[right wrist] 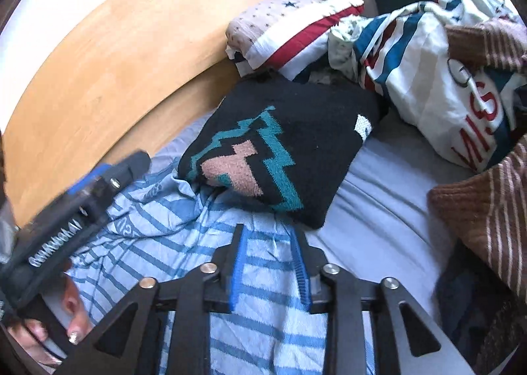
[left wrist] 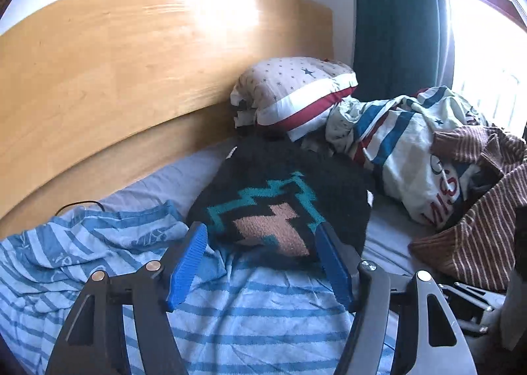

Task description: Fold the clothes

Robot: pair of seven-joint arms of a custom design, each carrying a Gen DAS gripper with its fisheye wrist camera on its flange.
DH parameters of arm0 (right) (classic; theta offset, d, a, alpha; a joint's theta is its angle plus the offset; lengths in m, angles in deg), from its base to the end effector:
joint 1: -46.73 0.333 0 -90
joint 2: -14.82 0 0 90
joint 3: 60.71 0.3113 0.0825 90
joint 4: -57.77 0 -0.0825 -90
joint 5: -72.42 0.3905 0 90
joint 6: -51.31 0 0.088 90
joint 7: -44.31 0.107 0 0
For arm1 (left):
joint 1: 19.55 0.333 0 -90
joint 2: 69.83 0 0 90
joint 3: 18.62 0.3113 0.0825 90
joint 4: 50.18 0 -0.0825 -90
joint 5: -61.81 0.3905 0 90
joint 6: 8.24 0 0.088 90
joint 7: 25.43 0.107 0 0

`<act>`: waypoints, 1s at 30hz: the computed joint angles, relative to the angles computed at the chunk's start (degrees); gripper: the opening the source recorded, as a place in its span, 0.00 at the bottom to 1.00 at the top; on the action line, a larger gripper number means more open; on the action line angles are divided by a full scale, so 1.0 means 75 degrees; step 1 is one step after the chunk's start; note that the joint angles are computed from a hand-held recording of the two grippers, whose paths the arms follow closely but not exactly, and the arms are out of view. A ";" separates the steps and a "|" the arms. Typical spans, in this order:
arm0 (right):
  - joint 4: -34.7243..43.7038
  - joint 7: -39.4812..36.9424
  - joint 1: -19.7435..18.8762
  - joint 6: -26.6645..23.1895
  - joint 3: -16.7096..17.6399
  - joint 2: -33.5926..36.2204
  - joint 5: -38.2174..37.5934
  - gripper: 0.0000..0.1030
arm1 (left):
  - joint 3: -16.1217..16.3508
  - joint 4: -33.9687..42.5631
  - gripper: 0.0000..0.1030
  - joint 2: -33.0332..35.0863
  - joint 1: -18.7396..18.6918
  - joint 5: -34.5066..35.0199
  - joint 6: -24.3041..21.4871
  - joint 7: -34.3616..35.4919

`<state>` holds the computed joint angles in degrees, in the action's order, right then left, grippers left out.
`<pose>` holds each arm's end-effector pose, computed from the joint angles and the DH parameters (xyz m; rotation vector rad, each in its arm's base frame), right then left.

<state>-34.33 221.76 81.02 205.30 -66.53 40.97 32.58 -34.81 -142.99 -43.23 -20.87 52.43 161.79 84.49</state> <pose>0.6213 0.3735 0.4224 -1.2638 2.0529 -0.4812 0.7096 -0.1731 0.4631 -1.3388 2.0560 -1.0055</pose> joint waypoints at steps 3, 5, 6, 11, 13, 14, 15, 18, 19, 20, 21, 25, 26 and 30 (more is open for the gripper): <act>0.0158 0.0325 0.0345 -0.0500 -0.0160 0.0057 -0.0494 0.47 | -0.0053 -0.0102 0.68 -0.0137 0.0086 -0.0067 -0.0147 0.0097; 0.0377 0.0436 0.0505 -0.0969 -0.0162 0.0160 -0.0779 0.68 | -0.0171 -0.0300 0.79 -0.0223 0.0183 -0.0181 0.0182 0.0250; 0.0565 0.0543 0.0600 -0.1221 -0.0180 0.0267 -0.0958 0.76 | -0.0236 -0.0358 0.79 -0.0239 0.0237 -0.0234 0.0299 0.0315; 0.1473 0.0802 0.0783 -0.1915 -0.0136 0.0861 -0.1443 0.88 | -0.0125 -0.0275 0.81 -0.0132 0.0196 -0.0120 0.0357 0.0262; 0.1872 0.0541 0.0760 -0.2160 -0.0102 0.1130 -0.1341 0.88 | -0.0354 -0.0170 0.85 -0.0016 0.0418 -0.0247 0.0223 0.0470; 0.2107 0.0332 0.0722 -0.2286 -0.0073 0.1286 -0.1221 0.88 | -0.0424 -0.0159 0.89 0.0036 0.0488 -0.0334 0.0259 0.0528; 0.2309 0.0148 0.0693 -0.2418 -0.0050 0.1412 -0.1067 0.88 | -0.0480 -0.0152 0.92 0.0087 0.0547 -0.0415 0.0313 0.0567; 0.2696 0.0074 0.0760 -0.2683 -0.0195 0.1650 -0.0896 0.88 | -0.0444 -0.0095 1.00 0.0211 0.0549 -0.0484 0.0419 0.0501; 0.2740 0.0163 0.0821 -0.2748 -0.0279 0.1680 -0.0938 0.89 | -0.0401 -0.0056 1.00 0.0259 0.0525 -0.0483 0.0436 0.0431; 0.2687 0.0344 0.0896 -0.2770 -0.0371 0.1664 -0.1027 0.93 | -0.0331 -0.0020 1.00 0.0295 0.0476 -0.0428 0.0443 0.0378; 0.2610 0.0552 0.0965 -0.2789 -0.0451 0.1635 -0.1136 0.94 | -0.0257 0.0014 1.00 0.0326 0.0422 -0.0355 0.0448 0.0330; 0.2219 0.1024 0.1124 -0.3007 -0.0517 0.1541 -0.1593 1.00 | -0.0507 0.0067 1.00 0.0459 0.0592 -0.0203 0.0489 0.0637; 0.2216 0.0827 0.1008 -0.2993 -0.0404 0.1565 -0.1498 1.00 | -0.0568 0.0093 1.00 0.0497 0.0626 -0.0235 0.0487 0.0661; 0.2224 0.0699 0.0917 -0.2975 -0.0376 0.1625 -0.1517 1.00 | -0.0668 0.0503 1.00 0.0720 0.0680 -0.0422 -0.0101 0.0686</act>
